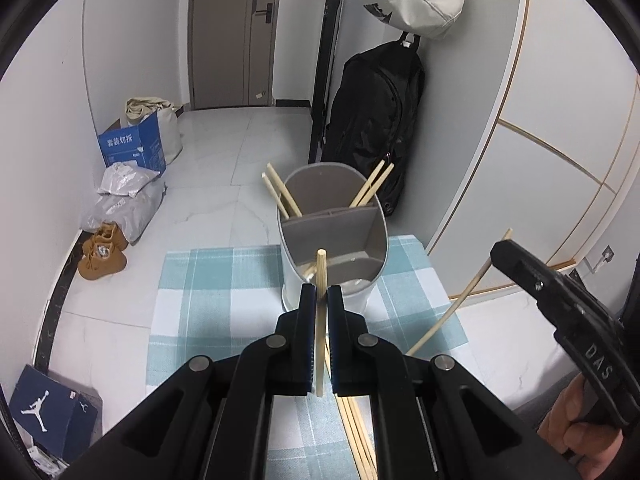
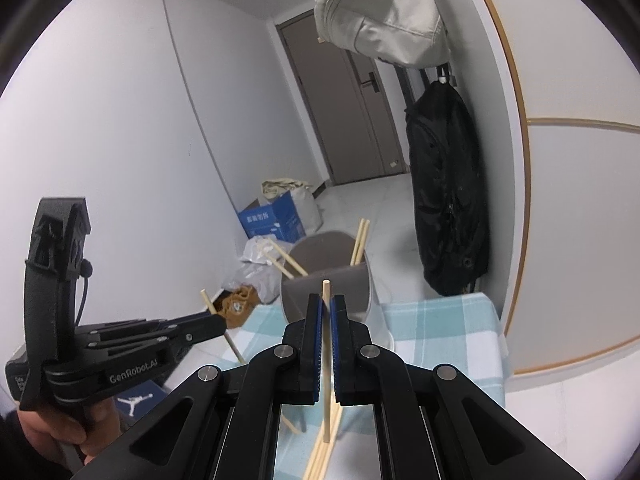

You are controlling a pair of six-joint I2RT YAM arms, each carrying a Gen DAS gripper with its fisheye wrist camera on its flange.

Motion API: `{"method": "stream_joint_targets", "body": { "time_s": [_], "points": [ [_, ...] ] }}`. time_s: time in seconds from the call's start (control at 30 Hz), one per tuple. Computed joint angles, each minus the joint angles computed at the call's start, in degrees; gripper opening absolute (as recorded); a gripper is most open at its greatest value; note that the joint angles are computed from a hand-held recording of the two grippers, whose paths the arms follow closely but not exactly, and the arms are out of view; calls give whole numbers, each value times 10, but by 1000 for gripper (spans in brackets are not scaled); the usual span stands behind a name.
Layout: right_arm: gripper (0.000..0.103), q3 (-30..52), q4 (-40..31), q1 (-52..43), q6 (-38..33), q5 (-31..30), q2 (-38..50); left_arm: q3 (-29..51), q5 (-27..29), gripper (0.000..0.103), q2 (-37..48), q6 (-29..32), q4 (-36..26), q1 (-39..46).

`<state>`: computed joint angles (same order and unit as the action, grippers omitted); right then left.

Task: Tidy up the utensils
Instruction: 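Lift both tools with their chopsticks and carry them above the white holder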

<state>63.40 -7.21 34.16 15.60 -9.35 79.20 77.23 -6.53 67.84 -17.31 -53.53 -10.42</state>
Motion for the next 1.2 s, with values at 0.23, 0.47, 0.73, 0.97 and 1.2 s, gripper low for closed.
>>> {"method": "stream_joint_targets", "body": {
  "time_s": [0.23,0.47,0.73,0.97,1.2],
  "points": [
    [4,64,-28,-14,11,-14,18,76,14,2,33,16,-26,16],
    [4,157,-63,-31,10,-20,60,201,31,2,104,31,-70,33],
    [4,290,-100,-51,18,-36,130,341,49,2,189,47,-105,59],
    [4,421,-134,-60,20,-44,219,455,54,2,265,61,-137,71],
    [4,536,-170,-65,16,-48,304,525,73,2,328,65,-145,87]
  ]
}}
